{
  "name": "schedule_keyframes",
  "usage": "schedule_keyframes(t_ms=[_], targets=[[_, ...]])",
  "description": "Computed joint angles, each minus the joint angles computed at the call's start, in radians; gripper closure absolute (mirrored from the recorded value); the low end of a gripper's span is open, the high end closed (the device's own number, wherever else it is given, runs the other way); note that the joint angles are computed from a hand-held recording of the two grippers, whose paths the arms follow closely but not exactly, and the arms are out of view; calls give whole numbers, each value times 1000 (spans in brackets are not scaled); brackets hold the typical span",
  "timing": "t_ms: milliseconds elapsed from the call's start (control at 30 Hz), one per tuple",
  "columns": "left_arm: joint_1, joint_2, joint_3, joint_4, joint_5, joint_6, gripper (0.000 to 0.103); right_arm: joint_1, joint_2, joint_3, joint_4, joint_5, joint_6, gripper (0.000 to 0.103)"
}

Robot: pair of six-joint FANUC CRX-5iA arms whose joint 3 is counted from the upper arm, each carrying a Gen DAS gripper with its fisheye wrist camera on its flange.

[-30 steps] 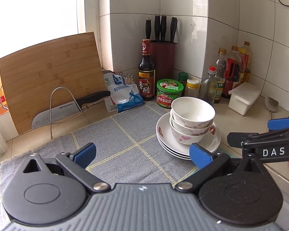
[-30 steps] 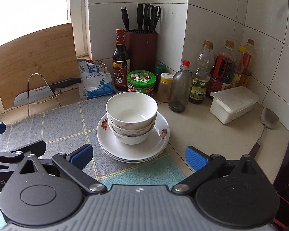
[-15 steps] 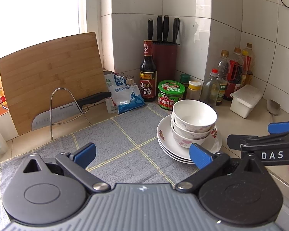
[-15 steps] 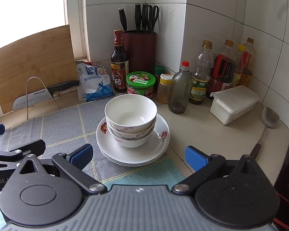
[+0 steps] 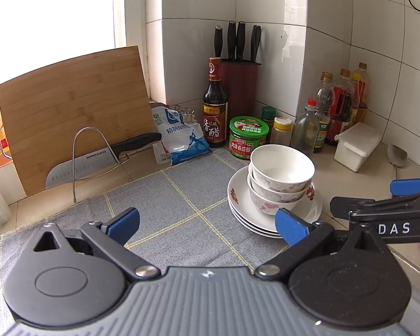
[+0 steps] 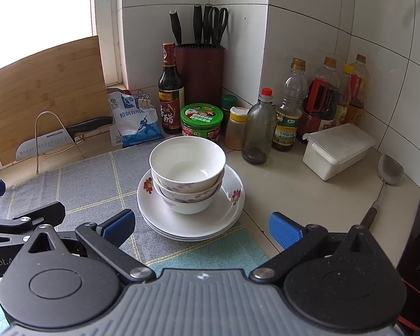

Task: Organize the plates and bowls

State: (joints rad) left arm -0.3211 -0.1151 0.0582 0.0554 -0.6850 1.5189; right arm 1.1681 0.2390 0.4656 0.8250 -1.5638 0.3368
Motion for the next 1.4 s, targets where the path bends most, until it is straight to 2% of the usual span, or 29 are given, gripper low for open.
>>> schedule_keyframes(t_ms=[1400], targets=[[-16,4,9,-7,3,29,1,9,3,5,34,-35,8,0]])
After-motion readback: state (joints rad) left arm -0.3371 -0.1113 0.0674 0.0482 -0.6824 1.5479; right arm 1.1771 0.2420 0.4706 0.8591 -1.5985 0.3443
